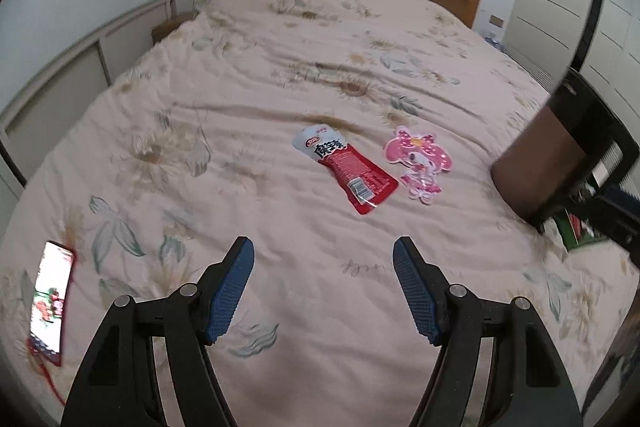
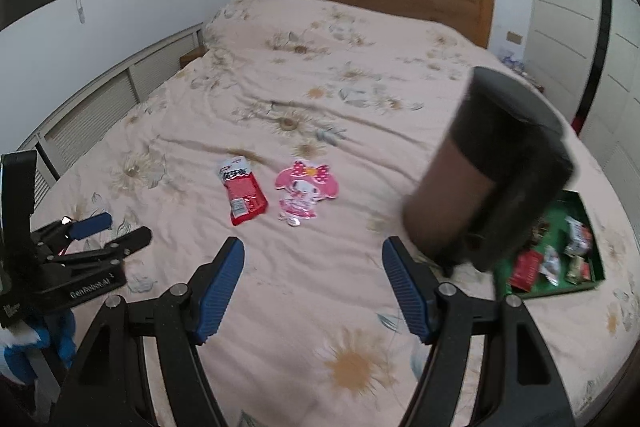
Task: Organize snacks
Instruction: 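Move both tools back toward the red strip packet and pink candy, then grasp the red strip packet with the left tool while the right grasps the pink candy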
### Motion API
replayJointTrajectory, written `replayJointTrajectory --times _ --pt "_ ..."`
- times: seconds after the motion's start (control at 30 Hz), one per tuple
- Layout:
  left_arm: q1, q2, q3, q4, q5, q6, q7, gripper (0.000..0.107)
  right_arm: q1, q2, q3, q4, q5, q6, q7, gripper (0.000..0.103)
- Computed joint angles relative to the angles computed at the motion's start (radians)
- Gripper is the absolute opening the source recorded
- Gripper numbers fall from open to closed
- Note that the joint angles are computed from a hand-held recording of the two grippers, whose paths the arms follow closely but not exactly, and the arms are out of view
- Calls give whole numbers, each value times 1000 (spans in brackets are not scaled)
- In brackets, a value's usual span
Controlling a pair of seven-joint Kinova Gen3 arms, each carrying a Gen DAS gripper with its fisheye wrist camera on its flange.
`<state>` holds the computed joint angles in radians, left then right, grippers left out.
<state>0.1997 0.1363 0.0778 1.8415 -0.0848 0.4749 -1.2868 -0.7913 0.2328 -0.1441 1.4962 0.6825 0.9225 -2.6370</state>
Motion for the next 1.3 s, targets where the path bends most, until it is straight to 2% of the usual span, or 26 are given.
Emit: replayJointTrajectory --times 0.2,0.3,0.5,0.63,0.9,1.1,1.3 --pt "-33 140 6 -134 92 38 -21 67 62 148 34 -127 -121 -51 122 103" --pt "-47 220 11 -222 133 73 -25 74 86 217 59 -184 -194 -66 172 103" --pt "-37 383 -3 -411 150 176 -4 74 125 354 106 -300 -316 -59 248 103" --pt "-27 452 -10 -485 153 214 12 75 144 432 124 -382 -373 -38 293 103" --pt "3 537 -29 -600 131 274 43 80 156 545 147 -526 -434 17 373 103" --pt "-1 559 -24 -612 124 267 40 80 150 610 167 -615 -442 66 415 103" --pt "16 556 -39 -594 98 235 41 70 129 621 185 -620 -410 52 447 103"
